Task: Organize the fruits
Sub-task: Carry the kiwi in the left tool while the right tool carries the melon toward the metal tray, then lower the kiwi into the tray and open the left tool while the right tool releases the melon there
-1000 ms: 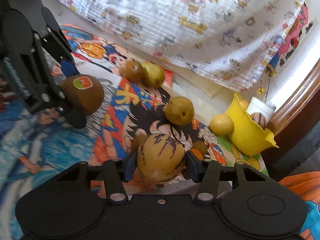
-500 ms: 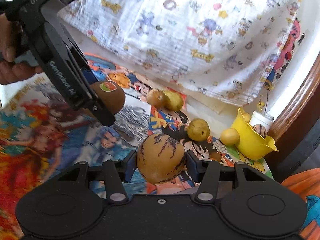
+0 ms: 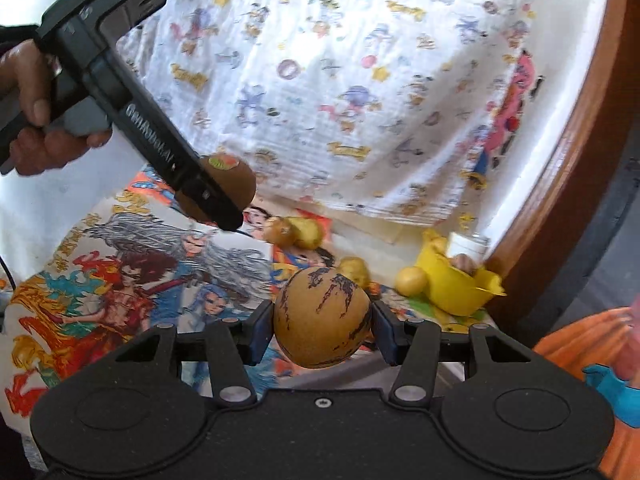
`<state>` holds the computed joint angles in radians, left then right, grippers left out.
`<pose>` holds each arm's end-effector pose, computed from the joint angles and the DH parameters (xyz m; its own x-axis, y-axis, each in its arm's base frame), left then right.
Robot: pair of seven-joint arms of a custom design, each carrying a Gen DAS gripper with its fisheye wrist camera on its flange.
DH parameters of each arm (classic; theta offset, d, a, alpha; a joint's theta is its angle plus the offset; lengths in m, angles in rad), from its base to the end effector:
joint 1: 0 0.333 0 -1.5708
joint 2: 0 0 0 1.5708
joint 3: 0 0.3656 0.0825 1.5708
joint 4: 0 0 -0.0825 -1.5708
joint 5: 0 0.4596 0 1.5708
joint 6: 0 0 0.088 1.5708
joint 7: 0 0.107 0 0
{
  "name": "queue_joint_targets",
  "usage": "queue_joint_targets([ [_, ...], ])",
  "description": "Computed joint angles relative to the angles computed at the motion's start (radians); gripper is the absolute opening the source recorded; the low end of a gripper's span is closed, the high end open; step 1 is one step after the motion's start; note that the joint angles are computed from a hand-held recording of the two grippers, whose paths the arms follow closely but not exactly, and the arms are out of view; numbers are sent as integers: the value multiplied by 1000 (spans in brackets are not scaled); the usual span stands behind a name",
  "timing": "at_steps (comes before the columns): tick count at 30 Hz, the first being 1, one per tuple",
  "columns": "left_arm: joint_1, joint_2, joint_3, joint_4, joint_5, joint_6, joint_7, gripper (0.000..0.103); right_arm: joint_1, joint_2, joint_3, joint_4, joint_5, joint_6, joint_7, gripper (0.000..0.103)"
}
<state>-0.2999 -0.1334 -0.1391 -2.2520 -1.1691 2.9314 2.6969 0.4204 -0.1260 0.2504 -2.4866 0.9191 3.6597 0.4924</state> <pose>0.5549 -0.1983 0.4949 -0.5383 -0.8336 0.1235 -0.5481 0.2351 -0.8027 0.4608 0.2380 0.4591 0.3572 -0.8436 0.4009 -0.2574 -0.5015 -0.8260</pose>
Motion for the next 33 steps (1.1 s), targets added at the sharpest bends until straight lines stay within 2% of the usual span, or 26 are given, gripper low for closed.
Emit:
queue_joint_targets([
  [5, -11, 44, -21, 82, -11, -1, 4, 64, -31, -43, -18, -39, 21, 18, 6, 54],
  [12, 12, 187, -90, 241, 107, -12, -107, 64, -116, -59, -48, -55, 23, 38, -27, 54],
  [17, 35, 315, -148, 362, 228, -5, -199, 64, -163, -8, -135, -49, -193, 48, 164, 54],
  [23, 33, 502, -182, 538, 404, -16, -329, 64, -223, 123, -215, 7, -465, 45, 392, 54],
  [29, 23, 680, -192, 711, 558, -43, -444, 64, -254, 246, -255, 86, -606, 19, 531, 54],
  [33, 15, 760, -190, 792, 645, -68, -518, 64, -259, 292, -273, 124, -669, -9, 566, 54],
])
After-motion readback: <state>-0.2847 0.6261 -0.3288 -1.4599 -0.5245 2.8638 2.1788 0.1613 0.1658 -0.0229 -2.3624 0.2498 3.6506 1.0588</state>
